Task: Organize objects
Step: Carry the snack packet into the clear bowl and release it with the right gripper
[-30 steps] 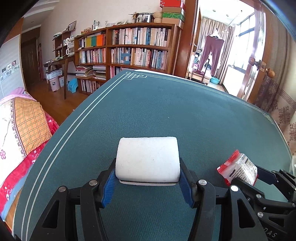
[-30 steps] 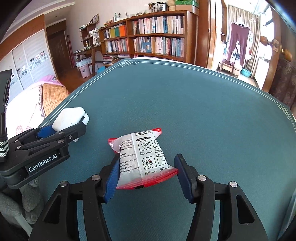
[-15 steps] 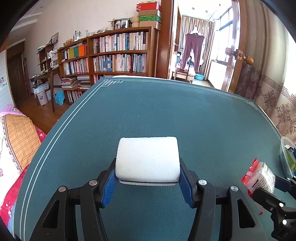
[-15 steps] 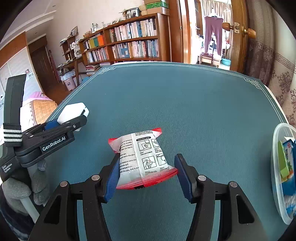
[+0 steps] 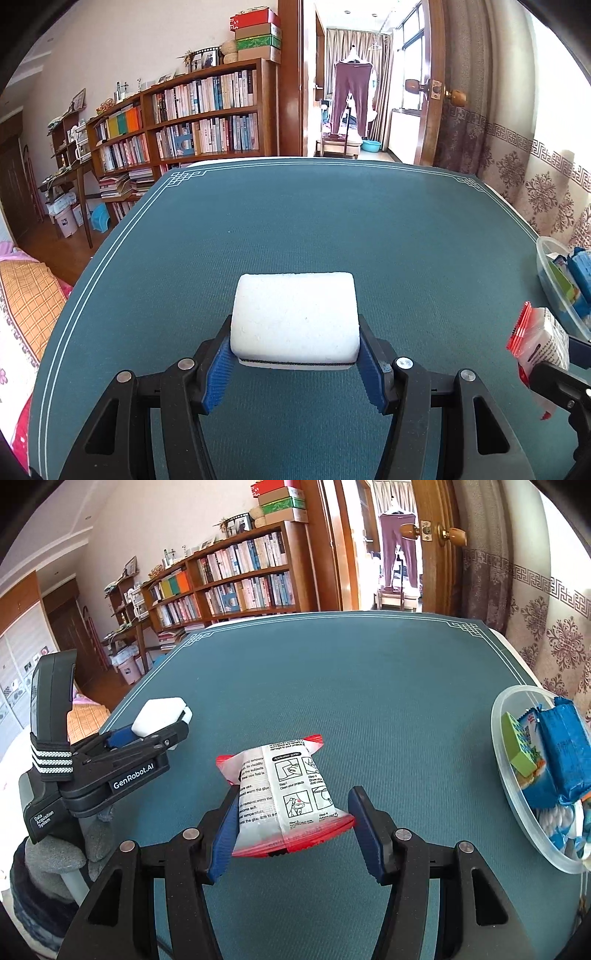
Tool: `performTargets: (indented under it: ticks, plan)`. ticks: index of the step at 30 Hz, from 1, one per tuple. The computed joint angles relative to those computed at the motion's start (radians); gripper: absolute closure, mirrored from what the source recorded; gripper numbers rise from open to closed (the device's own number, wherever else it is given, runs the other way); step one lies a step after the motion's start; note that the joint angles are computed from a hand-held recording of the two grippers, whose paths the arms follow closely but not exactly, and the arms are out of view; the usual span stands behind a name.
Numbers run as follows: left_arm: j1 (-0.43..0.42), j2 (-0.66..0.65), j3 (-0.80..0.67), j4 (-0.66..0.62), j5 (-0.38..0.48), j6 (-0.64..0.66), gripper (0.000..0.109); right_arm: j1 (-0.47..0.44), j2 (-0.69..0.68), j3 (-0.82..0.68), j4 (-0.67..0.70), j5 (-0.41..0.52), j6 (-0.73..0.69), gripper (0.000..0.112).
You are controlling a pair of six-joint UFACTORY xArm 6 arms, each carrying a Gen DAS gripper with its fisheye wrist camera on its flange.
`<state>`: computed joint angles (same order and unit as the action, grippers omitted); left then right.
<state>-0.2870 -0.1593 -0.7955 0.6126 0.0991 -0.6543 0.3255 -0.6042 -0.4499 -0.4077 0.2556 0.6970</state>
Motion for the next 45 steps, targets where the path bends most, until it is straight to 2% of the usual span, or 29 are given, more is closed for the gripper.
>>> performTargets:
  ticks: [17,32,38,45]
  plan:
    - [-0.057,-0.05,-0.003,0.177,0.072,-0.114,0.046,-0.065,-0.249,0.148,0.1,0.06,-0.076,0.054]
    - [-0.198,-0.068,-0.032,0.226,0.147,-0.157,0.046,-0.174,-0.483,0.252,0.272,0.139,-0.274,0.054]
    - [-0.261,-0.049,-0.051,0.178,0.16,-0.124,0.046,-0.266,-0.6,0.279,0.346,0.201,-0.378,0.054]
    - [-0.326,-0.027,-0.076,0.154,0.175,-0.113,0.046,-0.447,-0.69,0.289,0.475,0.238,-0.53,0.054]
